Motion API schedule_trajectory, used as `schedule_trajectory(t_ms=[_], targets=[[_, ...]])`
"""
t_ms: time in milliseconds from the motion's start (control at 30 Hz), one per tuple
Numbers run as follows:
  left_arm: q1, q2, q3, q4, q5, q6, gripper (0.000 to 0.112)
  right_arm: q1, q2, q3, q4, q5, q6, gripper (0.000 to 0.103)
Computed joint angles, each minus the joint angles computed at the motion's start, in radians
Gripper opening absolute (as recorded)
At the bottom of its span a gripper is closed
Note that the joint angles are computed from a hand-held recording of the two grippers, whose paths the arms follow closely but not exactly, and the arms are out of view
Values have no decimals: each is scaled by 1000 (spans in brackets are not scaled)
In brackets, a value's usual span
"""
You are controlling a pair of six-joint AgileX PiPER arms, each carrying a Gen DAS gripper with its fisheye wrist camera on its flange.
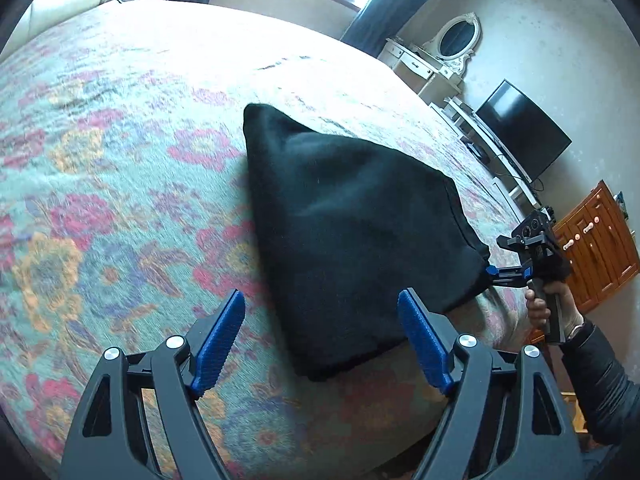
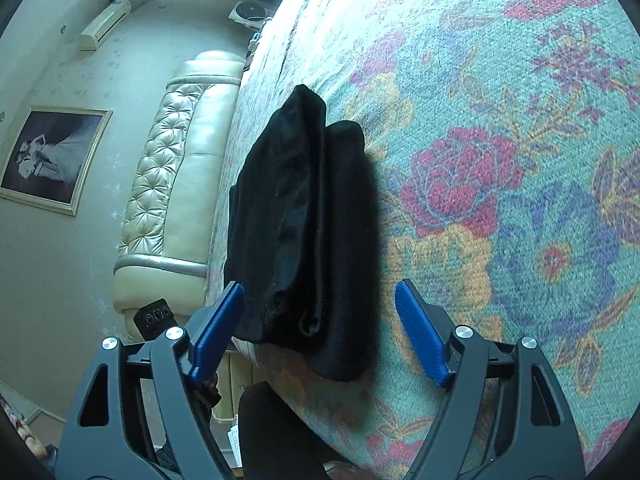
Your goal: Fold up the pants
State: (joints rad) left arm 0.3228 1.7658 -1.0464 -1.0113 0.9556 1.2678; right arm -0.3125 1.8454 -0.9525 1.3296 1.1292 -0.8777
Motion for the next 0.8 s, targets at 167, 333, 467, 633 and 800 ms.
schedule_trajectory(t_ms=[167,333,467,633,800], targets=[[-43,87,-137,38,-8,-87,78,50,87,-139,13,-26,56,78],[-115,137,-196,50,-102,-137,78,95,155,-254,15,-60,116,79],[-129,180,-226,56,-139,-155,78,121,201,-328,3,-62,150,80],[-131,263,-320,63,-114,-227,78,144,253,-417,-4,-67,181,84],[-131,359,-456,70,-38,-341,78,145,319,-506,8,-45,212,84]])
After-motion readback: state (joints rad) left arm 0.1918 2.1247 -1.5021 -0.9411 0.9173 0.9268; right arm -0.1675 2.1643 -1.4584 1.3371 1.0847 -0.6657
